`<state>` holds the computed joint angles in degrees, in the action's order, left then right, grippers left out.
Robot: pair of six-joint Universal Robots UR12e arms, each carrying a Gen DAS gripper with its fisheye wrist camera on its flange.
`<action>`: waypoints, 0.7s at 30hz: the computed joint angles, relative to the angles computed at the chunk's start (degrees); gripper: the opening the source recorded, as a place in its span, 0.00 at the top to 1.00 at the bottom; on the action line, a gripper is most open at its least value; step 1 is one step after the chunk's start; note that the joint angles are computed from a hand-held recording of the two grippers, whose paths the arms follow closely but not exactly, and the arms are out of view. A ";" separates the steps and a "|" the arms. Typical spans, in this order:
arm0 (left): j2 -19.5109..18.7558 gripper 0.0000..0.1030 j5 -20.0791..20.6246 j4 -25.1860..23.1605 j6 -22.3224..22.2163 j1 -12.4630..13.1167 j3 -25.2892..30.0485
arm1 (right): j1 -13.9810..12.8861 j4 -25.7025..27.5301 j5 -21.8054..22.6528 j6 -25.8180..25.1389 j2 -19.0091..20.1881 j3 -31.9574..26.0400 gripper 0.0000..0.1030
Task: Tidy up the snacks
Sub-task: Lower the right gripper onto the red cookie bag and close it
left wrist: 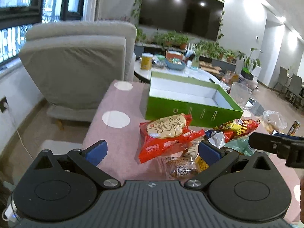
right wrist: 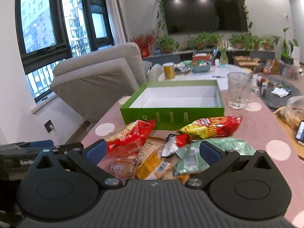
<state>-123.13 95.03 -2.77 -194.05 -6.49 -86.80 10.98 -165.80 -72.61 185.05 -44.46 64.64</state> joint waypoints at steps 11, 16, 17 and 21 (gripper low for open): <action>-3.35 0.01 -16.88 -15.02 -0.43 5.73 8.20 | 0.84 22.45 1.36 -2.67 6.46 -16.66 0.21; -5.21 0.08 -23.85 -18.35 -2.91 7.03 10.64 | 1.10 33.42 2.83 -2.64 11.00 -26.82 0.21; -5.42 0.09 -24.09 -19.21 -2.23 7.02 11.09 | 1.27 35.13 2.26 -3.06 12.02 -28.97 0.21; -6.53 0.14 -28.45 -23.10 -0.87 7.54 13.32 | 1.67 40.65 1.08 -4.26 15.09 -35.37 0.21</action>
<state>-129.65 66.57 -25.87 -194.93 1.05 -73.49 12.66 -125.14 -71.53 180.79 -29.36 29.27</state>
